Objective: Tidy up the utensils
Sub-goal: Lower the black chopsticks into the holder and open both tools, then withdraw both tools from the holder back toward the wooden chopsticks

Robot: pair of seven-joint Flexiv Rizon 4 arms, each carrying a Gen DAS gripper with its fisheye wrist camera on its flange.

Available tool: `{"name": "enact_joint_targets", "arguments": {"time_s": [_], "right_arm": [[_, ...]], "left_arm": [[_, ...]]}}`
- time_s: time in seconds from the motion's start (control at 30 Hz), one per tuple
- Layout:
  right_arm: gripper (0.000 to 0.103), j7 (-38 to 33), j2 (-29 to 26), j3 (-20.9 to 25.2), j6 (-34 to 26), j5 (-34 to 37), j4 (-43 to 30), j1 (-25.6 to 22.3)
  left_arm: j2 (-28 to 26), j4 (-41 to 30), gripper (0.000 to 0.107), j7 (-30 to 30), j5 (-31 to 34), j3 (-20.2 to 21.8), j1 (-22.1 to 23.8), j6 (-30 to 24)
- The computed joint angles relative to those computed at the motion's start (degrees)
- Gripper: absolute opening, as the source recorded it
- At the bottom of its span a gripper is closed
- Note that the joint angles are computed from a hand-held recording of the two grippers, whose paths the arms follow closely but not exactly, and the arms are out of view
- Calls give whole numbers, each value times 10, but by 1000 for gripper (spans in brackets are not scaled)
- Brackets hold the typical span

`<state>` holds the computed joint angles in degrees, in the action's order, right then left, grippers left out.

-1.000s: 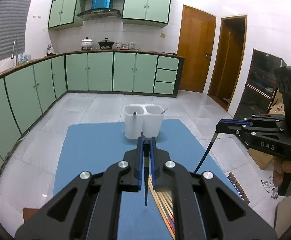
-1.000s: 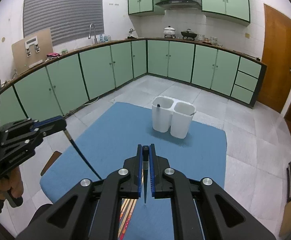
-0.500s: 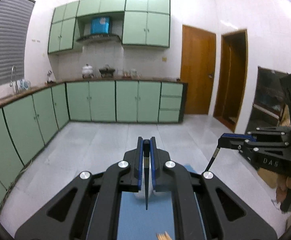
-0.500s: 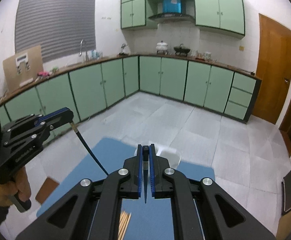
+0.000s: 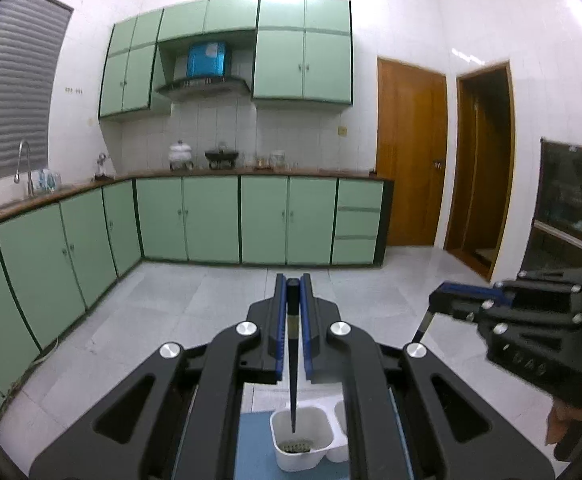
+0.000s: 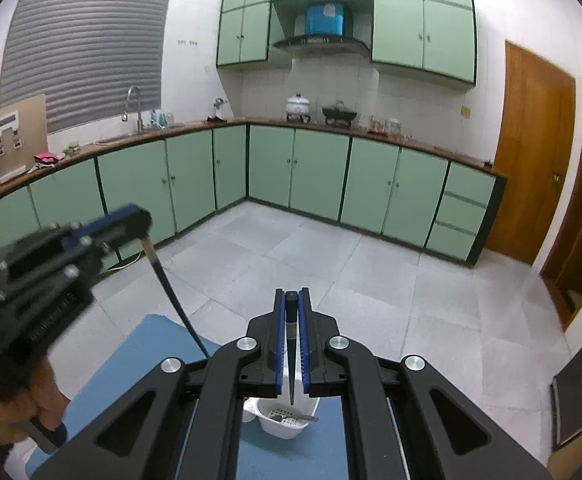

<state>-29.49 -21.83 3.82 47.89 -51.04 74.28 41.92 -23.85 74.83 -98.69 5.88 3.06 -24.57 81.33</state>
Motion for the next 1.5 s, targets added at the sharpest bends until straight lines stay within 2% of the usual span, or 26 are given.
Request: {"name": "enact_joint_targets", "arguments": {"time_s": [0.2, 0.27, 0.33, 0.37, 0.47, 0.53, 0.67, 0.77, 0.9, 1.0, 1.1, 1.2, 1.33, 1.5], "right_arm": [[8, 40, 8, 3, 51, 16, 66, -23], [10, 62, 22, 3, 64, 8, 84, -27], [14, 80, 37, 4, 69, -9, 96, -28], [16, 91, 49, 5, 71, -21, 106, -28], [19, 130, 91, 18, 77, -61, 139, -34], [22, 161, 121, 33, 81, -90, 166, -40], [29, 235, 193, 81, 69, -168, 249, -53], [39, 287, 238, 129, 43, -202, 318, -61], [45, 376, 281, 205, -28, -210, 413, -44], [47, 450, 278, 246, -69, -188, 460, -13], [47, 527, 252, 262, -79, -169, 491, 27], [47, 590, 222, 256, -75, -174, 506, 61], [46, 617, 166, 230, -46, -188, 496, 99], [51, 632, 134, 199, -86, -225, 460, 133]], "left_arm": [[-16, 41, 7, 8, -15, -10, 11, 1], [-1, 67, 15, 17, -21, -16, 18, 12], [19, 88, 35, 27, -27, -22, 25, 22], [34, 101, 37, 29, -27, -21, 26, 30], [88, 147, 42, 36, -29, -23, 29, 41], [129, 192, 50, 35, -30, -27, 33, 51], [233, 314, 59, 26, -24, -40, 45, 67], [320, 402, 68, -39, 54, -59, 69, 67], [441, 531, 82, -109, 103, -118, 128, 63], [517, 625, 86, -139, 77, -132, 122, 47], [570, 700, 86, -157, 53, -147, 113, 39], [614, 744, 86, -167, 51, -174, 118, 19], [661, 780, 86, -184, 26, -162, 102, -11], [684, 786, 86, -186, 18, -154, 106, -30]]}}
